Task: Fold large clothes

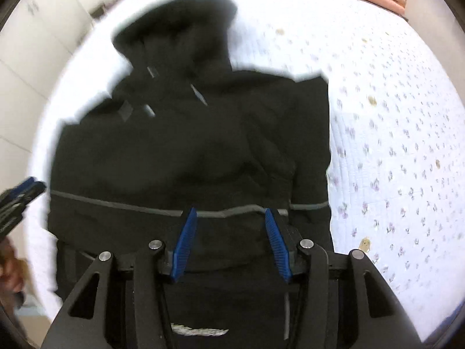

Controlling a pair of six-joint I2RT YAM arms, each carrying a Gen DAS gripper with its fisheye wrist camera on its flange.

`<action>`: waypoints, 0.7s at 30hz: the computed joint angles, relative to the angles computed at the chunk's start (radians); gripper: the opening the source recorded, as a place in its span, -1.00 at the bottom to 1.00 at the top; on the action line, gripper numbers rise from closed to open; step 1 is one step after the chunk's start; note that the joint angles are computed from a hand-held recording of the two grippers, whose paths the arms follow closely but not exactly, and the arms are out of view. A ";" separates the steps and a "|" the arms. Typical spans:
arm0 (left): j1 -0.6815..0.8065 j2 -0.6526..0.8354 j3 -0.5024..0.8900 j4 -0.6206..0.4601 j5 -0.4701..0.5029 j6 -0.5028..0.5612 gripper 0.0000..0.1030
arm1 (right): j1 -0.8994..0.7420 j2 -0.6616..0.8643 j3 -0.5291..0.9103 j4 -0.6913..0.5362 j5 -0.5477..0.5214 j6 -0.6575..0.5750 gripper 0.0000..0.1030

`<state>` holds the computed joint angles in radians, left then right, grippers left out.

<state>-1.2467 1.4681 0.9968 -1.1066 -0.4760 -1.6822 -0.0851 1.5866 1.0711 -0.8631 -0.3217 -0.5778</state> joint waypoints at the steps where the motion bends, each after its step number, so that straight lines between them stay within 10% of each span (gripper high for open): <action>1: 0.041 -0.029 0.002 -0.007 -0.015 0.045 -0.10 | 0.018 0.003 0.058 -0.021 -0.014 0.027 0.09; 6: 0.426 -0.113 0.011 0.143 -0.052 0.478 -0.09 | 0.150 0.172 0.350 0.008 -0.065 0.166 0.36; 10: 0.735 -0.057 -0.033 0.461 0.106 0.758 -0.03 | 0.267 0.383 0.554 0.100 -0.020 0.272 0.37; 21: 0.952 0.466 0.110 0.783 0.244 0.985 -0.02 | 0.354 1.013 1.324 -0.020 0.086 0.365 0.37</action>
